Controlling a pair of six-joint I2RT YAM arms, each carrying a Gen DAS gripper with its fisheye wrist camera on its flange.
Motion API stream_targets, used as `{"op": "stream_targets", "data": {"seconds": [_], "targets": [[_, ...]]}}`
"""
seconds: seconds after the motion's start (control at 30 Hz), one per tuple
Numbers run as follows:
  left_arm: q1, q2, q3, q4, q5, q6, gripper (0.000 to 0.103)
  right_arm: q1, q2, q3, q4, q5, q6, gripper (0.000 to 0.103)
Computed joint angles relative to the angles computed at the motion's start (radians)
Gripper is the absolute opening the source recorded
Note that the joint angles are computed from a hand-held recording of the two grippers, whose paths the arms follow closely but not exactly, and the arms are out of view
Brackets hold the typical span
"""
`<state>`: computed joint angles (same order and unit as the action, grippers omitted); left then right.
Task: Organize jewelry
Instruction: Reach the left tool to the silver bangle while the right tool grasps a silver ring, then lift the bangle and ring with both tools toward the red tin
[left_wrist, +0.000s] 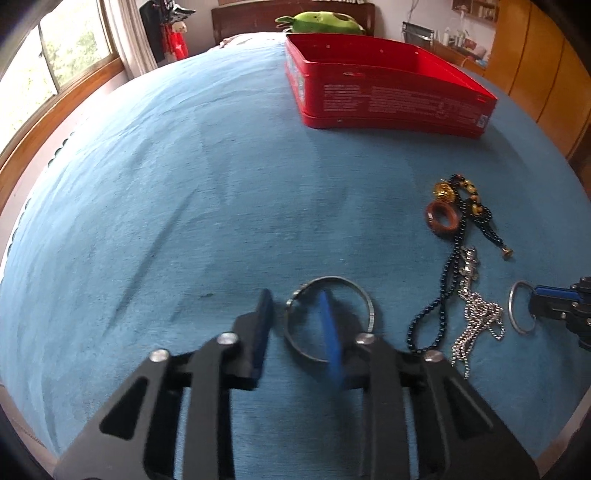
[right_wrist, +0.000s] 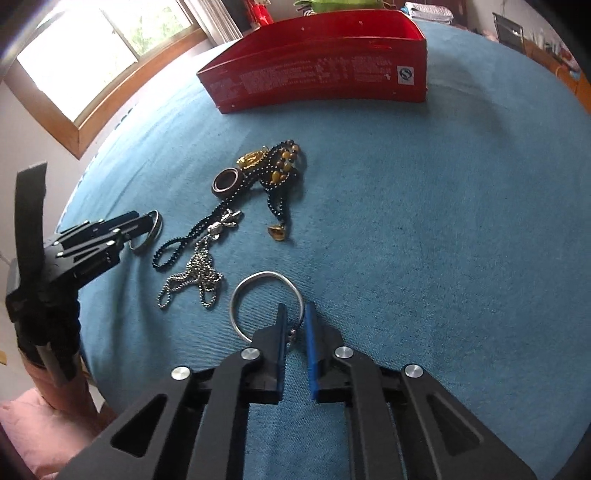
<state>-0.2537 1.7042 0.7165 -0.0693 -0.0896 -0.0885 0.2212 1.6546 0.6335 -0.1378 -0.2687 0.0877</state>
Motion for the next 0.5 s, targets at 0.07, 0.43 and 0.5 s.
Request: {"op": "stream_targets", "data": {"seconds": [0.07, 0.43, 0.5], "targets": [[-0.008, 0.000, -0.004, 0.008, 0.004, 0.001, 0.010, -0.004, -0.003, -0.004, 0.001, -0.008, -0.002, 0.007], [0.092, -0.036, -0.018, -0.003, 0.210, 0.008, 0.002, -0.088, -0.090, -0.022, -0.008, -0.118, -0.011, 0.005], [0.095, -0.044, -0.011, -0.006, 0.211, 0.003, 0.002, -0.104, -0.099, -0.012, -0.011, -0.122, -0.012, 0.005]]}}
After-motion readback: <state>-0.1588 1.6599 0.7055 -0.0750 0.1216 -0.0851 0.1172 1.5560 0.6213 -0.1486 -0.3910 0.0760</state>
